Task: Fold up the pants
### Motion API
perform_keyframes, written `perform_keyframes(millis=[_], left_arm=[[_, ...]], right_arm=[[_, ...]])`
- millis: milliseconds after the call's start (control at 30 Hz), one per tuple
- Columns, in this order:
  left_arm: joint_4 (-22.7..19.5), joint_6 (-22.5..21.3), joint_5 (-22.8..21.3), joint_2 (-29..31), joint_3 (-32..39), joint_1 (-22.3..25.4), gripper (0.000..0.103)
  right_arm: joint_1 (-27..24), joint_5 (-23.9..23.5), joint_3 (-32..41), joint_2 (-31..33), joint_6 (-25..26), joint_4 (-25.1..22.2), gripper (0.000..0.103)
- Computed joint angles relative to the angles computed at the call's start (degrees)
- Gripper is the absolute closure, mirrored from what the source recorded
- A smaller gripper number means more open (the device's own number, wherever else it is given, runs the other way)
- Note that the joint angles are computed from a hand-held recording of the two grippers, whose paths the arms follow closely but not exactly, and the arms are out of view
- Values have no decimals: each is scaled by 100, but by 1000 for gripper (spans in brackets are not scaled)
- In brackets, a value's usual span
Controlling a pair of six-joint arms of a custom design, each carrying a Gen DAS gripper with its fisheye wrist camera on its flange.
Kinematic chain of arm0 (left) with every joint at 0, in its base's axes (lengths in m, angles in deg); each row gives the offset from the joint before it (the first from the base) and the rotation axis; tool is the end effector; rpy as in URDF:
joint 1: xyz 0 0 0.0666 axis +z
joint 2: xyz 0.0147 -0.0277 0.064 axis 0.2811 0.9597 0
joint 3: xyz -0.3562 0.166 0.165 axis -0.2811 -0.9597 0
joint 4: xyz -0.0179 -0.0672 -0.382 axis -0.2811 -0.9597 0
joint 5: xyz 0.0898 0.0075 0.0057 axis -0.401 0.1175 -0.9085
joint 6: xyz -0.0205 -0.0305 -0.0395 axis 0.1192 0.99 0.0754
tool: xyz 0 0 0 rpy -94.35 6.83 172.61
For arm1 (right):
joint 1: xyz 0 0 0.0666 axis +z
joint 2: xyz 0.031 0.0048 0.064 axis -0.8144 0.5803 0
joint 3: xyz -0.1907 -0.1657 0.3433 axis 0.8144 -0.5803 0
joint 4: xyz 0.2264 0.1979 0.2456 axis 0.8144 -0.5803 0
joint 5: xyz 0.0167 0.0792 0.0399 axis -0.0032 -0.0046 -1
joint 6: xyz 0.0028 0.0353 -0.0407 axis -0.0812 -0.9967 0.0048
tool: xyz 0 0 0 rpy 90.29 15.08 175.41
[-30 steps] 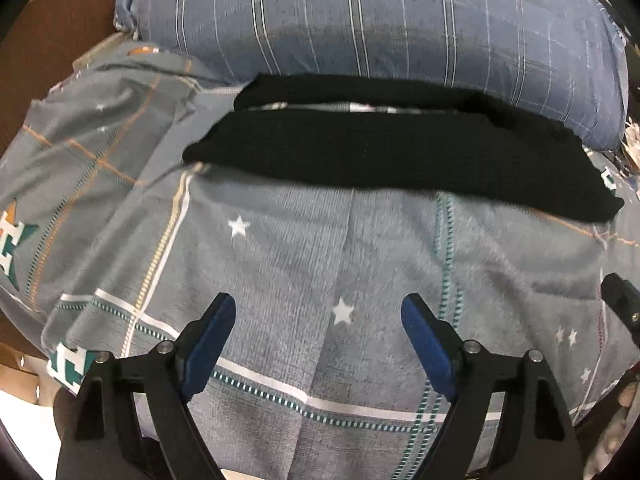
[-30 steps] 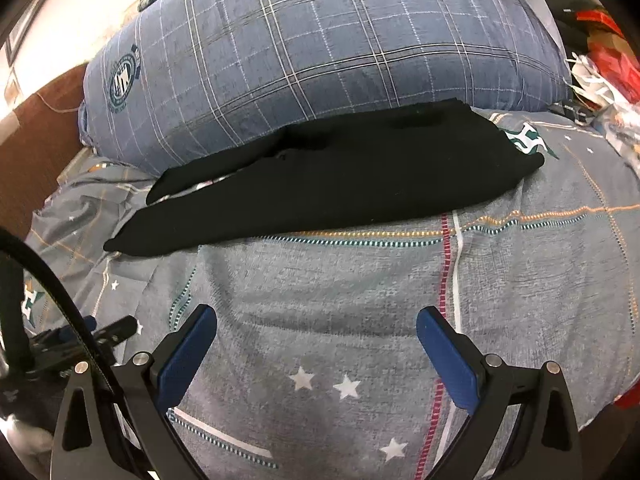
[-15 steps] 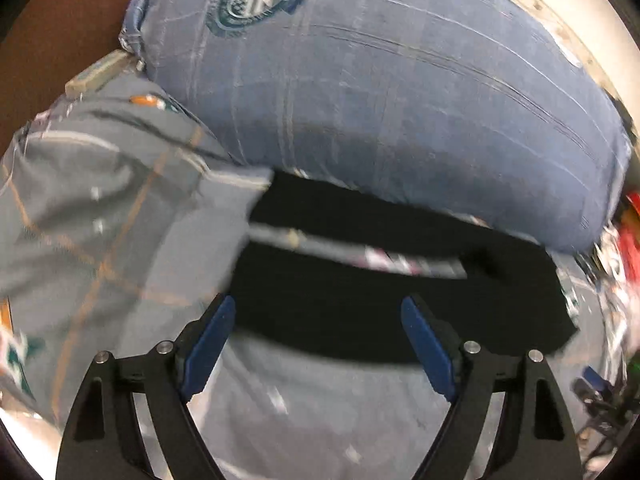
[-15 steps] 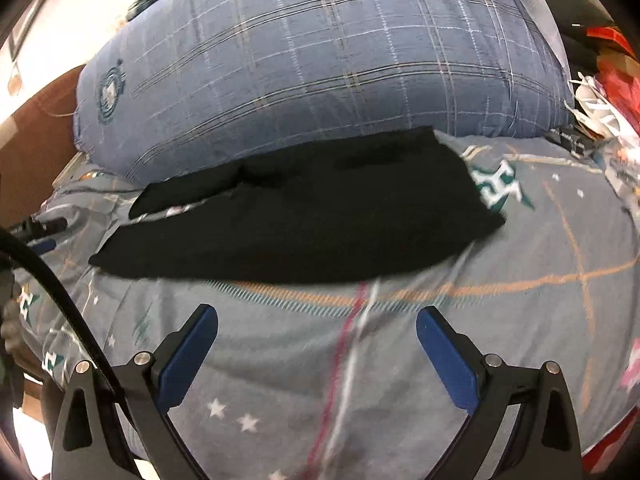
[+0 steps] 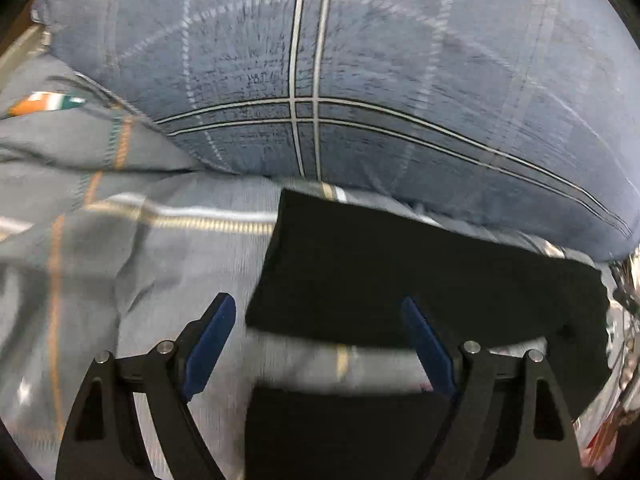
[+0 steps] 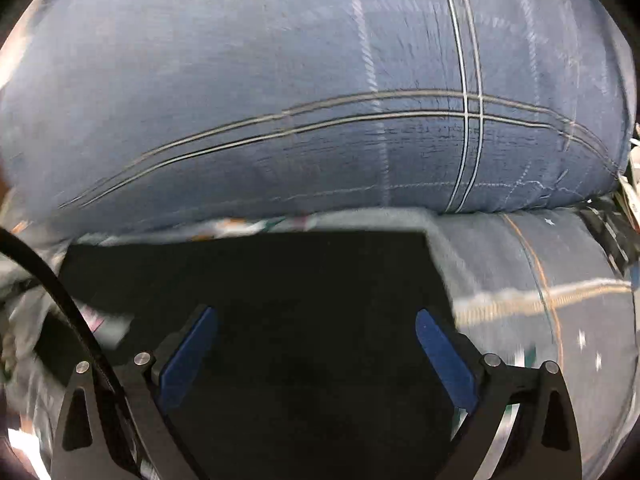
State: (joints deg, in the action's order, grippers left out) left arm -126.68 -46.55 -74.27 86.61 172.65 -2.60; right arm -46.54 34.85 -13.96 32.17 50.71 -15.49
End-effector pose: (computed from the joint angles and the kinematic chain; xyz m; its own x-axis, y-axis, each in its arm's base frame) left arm 0.5572 -0.1949 0.4039 -0.9164 0.0908 -0.3897 0.1690 0.9706 -0.1713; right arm 0.4242 0.0565 0.4146 -0.8411 0.2924 -0.4550 0.2595 0.9563 0.1348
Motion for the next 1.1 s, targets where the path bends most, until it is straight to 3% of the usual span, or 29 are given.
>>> perform_keyframes(millis=[233, 400, 433, 467, 500, 533, 567, 633, 767, 1000, 1100], left_arm=[[6, -87, 231, 810, 599, 98, 18], [-285, -508, -224, 1248, 1122, -71, 11], [-329, -550, -196, 1261, 1171, -85, 26], [-239, -590, -145, 1189, 1115, -95, 74], [-221, -644, 1, 1120, 1090, -96, 91], [-224, -674, -9, 1057, 1065, -115, 91], [-132, -762, -77, 935, 945, -137, 94], [11, -798, -160, 718, 714, -166, 94], [313, -894, -287, 220, 271, -229, 94], [868, -813, -44, -1000, -579, -152, 97], [1349, -801, -149, -1431, -1081, -246, 97]], right_arm=[[-458, 183, 647, 1132, -222, -166, 2], [-473, 129, 839, 1426, -276, -373, 2], [-441, 172, 881, 1470, -202, -453, 6], [-402, 251, 910, 1497, -101, -531, 21], [-376, 302, 915, 1502, -28, -569, 34], [-338, 441, 918, 1481, 28, -624, 48], [-338, 443, 919, 1437, 17, -646, 69], [-389, 202, 902, 1287, -74, -642, 84], [-312, 323, 871, 905, -150, -615, 88], [-38, 383, 928, 182, -365, -910, 89], [237, 239, 687, -277, -712, -864, 89]])
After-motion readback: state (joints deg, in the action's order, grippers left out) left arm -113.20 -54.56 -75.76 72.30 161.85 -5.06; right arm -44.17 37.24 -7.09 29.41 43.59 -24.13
